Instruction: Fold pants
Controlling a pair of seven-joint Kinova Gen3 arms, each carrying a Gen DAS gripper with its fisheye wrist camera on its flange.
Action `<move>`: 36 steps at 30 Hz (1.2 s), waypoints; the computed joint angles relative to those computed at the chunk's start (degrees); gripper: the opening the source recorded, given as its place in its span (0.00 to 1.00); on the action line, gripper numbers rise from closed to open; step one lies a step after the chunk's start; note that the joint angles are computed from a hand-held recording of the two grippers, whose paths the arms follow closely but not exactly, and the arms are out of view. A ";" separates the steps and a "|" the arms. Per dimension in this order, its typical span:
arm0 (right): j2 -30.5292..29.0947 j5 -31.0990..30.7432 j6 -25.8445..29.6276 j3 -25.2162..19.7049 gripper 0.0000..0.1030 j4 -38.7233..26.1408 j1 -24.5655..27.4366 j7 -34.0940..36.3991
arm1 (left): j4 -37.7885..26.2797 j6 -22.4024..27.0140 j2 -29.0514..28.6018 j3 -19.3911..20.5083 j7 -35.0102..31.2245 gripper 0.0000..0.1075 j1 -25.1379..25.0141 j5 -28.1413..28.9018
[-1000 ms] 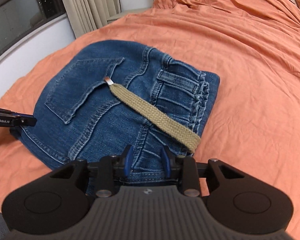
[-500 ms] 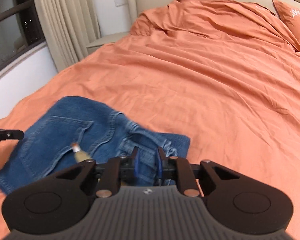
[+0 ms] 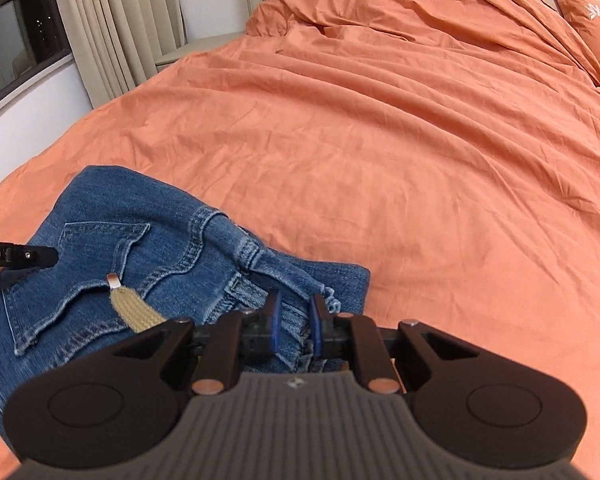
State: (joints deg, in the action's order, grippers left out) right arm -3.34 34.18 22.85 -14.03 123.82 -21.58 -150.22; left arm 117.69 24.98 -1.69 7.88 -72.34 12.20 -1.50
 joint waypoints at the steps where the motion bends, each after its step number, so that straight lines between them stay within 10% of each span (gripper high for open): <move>1: -0.93 -1.16 0.07 -0.63 0.11 -0.12 0.73 1.82 | 0.29 -0.19 -1.17 0.60 1.54 0.24 0.14 -1.40; 8: -10.43 -8.15 -3.71 -0.26 0.23 4.54 -4.92 13.42 | 5.42 -3.51 -9.28 3.27 4.59 0.24 7.69 -5.48; 13: -8.44 -5.39 -1.81 -12.01 0.31 4.68 1.32 9.11 | 5.10 0.30 -7.24 16.32 16.24 0.24 3.64 -16.62; 17: -5.60 -8.22 -2.44 -9.73 0.31 4.91 -0.17 10.17 | 3.80 3.53 -4.06 25.93 25.56 0.24 -2.97 -23.28; 24: -4.25 -8.72 3.27 -7.53 0.32 1.13 -4.04 11.08 | 0.35 9.48 -3.19 23.31 28.30 0.23 1.85 -25.55; 28: -10.26 -11.23 9.81 -8.09 0.48 -1.29 -4.35 12.77 | 0.30 11.32 -9.86 19.01 25.76 0.35 5.54 -21.71; 36: -26.55 -19.60 25.36 -14.63 0.75 -8.71 -0.88 14.99 | -3.69 22.50 -25.83 27.68 30.51 0.75 2.46 -22.62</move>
